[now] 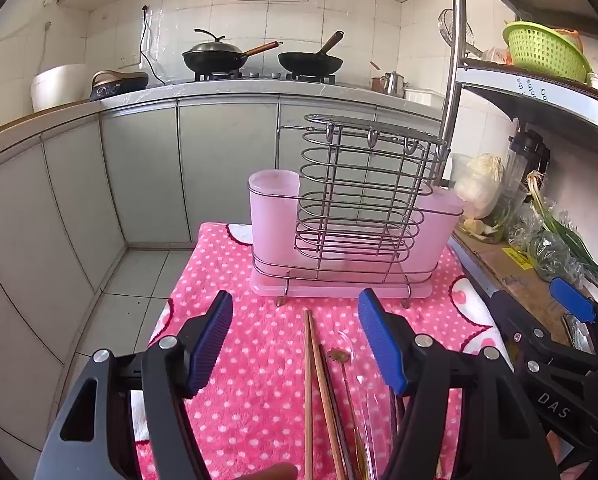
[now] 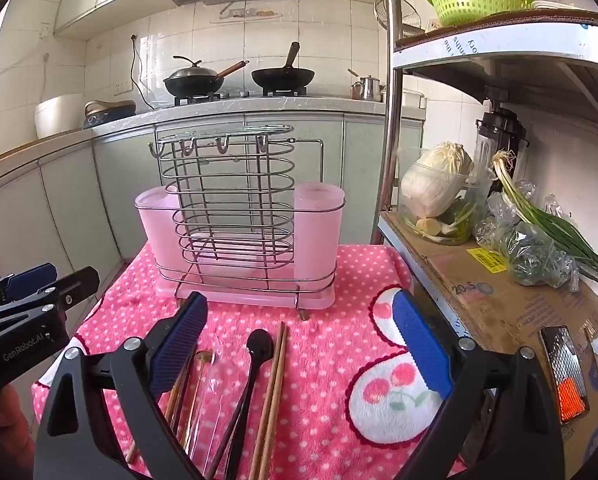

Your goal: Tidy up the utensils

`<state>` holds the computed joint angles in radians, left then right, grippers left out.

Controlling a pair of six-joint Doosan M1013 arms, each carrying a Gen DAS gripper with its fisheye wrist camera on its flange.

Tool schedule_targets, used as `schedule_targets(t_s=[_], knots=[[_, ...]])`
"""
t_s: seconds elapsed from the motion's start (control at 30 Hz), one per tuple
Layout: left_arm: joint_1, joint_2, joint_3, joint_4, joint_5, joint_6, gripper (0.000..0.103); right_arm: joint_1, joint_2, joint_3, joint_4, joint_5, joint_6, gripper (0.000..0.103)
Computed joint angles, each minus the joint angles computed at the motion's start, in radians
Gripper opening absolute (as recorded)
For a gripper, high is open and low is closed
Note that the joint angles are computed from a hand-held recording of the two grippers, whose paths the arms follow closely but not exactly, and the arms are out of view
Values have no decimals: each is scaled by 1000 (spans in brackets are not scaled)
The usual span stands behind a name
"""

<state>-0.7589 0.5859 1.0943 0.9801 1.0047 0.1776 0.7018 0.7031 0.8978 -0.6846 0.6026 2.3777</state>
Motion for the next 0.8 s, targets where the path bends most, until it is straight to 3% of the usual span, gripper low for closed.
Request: schedule_targets(t_s=[0.8], knots=[[-3, 1, -6, 0, 0, -5, 65, 1, -4, 0, -15, -8, 17, 94]])
